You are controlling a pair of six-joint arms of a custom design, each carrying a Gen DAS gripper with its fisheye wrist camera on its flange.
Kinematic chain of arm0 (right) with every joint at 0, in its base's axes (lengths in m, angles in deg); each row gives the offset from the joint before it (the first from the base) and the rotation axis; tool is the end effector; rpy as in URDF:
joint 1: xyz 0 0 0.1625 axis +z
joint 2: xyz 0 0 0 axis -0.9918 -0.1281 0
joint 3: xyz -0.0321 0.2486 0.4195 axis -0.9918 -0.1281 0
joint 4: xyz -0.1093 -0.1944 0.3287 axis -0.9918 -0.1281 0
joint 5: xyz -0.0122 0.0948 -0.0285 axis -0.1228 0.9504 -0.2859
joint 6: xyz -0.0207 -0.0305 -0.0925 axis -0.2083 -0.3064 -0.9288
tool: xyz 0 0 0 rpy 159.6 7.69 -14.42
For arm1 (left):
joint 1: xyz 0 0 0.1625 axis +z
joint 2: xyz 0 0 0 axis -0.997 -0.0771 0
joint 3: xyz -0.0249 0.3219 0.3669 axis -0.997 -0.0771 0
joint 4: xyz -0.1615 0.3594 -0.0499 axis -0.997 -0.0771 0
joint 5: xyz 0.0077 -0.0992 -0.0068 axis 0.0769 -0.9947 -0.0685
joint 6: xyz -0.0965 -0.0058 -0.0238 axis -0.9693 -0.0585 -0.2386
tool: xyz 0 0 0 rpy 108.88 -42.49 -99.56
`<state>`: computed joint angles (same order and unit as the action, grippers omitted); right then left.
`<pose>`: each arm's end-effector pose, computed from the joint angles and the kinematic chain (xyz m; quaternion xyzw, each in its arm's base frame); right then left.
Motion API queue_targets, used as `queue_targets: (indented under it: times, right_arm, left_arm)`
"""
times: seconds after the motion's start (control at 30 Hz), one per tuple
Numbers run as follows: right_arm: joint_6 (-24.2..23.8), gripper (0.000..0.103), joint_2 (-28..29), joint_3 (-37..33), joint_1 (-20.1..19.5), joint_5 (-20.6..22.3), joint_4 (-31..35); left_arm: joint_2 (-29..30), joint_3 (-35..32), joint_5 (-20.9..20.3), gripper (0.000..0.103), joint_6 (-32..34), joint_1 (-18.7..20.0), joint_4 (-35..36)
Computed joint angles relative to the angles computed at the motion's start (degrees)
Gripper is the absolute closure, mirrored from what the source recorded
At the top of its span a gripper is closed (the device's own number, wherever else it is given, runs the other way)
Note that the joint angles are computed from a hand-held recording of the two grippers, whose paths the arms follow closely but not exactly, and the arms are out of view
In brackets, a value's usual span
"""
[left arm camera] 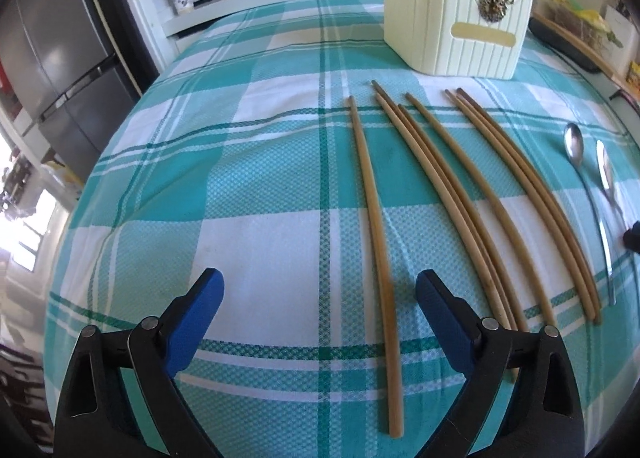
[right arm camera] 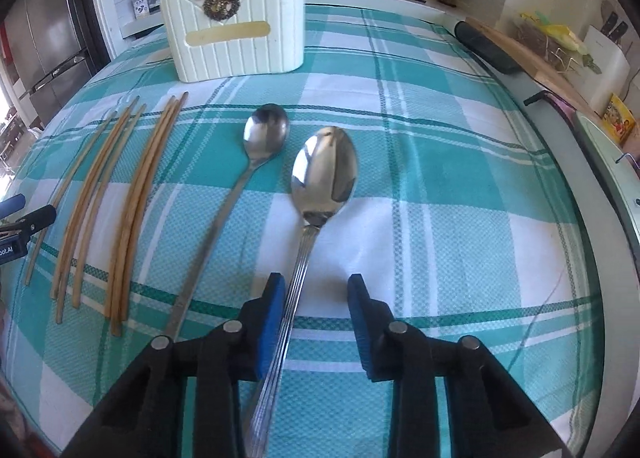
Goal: Organize utensils
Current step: 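Grasp the large steel spoon handle with the right tool while the left tool grasps a wooden chopstick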
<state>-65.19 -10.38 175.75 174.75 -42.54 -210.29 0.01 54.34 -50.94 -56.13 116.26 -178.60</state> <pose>0.1064 -0.5528 0.3176 0.3354 -0.8804 0.1289 0.3095 -0.3326 -0.4447 0.0835 -0.0832 0.8243 -0.3159 0.4624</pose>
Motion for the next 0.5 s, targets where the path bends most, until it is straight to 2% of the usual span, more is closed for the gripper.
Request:
queue_targets:
  times: [0.2,0.27,0.33,0.4,0.5]
  right_arm:
    - [-0.99,0.072,-0.48,-2.41,-1.99,-1.64,-0.1]
    - [-2.09,0.071,-0.46,-3.19,-2.3,-2.42,0.14]
    - [-3.76,0.065,-0.87,-3.95,-2.6,-1.7,2.34]
    - [-5.97,0.043,-1.51,-5.03,-3.05,0.56,6.72]
    - [-11.07,0.039,-1.65,-5.6,-3.31,2.61,8.69]
  left_arm:
    - [-1.72,1.49,-1.67,0.006,0.79,-0.05,-0.93]
    - [-3.31,3.18,-3.35,0.006,4.73,0.67,-6.14]
    - [-5.4,5.2,-5.96,0.006,10.76,2.15,-14.13]
    - [-6.82,5.93,-7.48,0.006,15.02,3.54,-19.3]
    - [-6.79,4.25,-6.38,0.006,19.21,5.35,-20.49]
